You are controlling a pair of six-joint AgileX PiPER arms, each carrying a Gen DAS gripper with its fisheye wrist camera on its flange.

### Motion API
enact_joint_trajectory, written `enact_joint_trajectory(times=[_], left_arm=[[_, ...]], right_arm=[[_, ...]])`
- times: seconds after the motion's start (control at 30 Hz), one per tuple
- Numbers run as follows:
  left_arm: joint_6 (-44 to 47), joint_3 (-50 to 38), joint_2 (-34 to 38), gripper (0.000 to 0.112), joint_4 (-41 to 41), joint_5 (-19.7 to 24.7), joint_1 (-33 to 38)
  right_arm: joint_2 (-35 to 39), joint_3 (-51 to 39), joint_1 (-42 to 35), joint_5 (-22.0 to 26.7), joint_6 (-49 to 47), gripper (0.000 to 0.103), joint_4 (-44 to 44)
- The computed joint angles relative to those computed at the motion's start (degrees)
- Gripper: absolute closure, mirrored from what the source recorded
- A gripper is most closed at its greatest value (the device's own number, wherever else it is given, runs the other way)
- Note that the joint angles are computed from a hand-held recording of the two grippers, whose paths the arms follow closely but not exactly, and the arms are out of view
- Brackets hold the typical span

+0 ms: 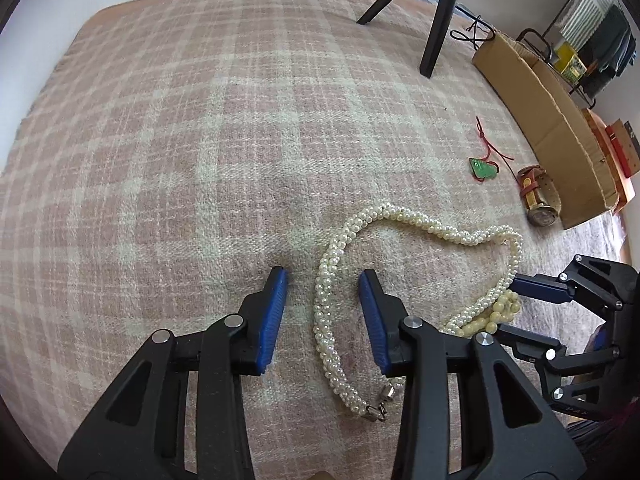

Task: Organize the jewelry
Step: 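Grasp the necklace clasp end with the left gripper while the right grasps the yellow bead strand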

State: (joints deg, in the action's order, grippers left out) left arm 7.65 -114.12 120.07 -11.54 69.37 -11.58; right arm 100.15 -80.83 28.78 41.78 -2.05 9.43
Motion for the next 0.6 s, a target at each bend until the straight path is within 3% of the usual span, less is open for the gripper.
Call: enact_joint_trajectory(times=[0.13,0.27,0.33,0.6], left_arm=[[0.44,1.61,-0.62,0.082,1.37,-2.18,-0.37],[0.68,3.07,-1.40,0.098,1.47,-3.65,-0.15],[0.76,2.17,-0.87,0.105,0.74,-3.16,0.09],[1.62,2.62,-2.22,0.106,-1.59,-2.67,1.09]], right_arm=[[0.07,0.14,-0.04,-0.44,-1.66,0.074,1.48],[-0.58,0.88,0.36,-1.14,-2.40,0.083,1.88],[-0.70,0.87,0.52,-1.14,-3.10,0.094,2.55],[-2.58,1.87,2.87,-1.28,-0.49,0.098,-0.60]])
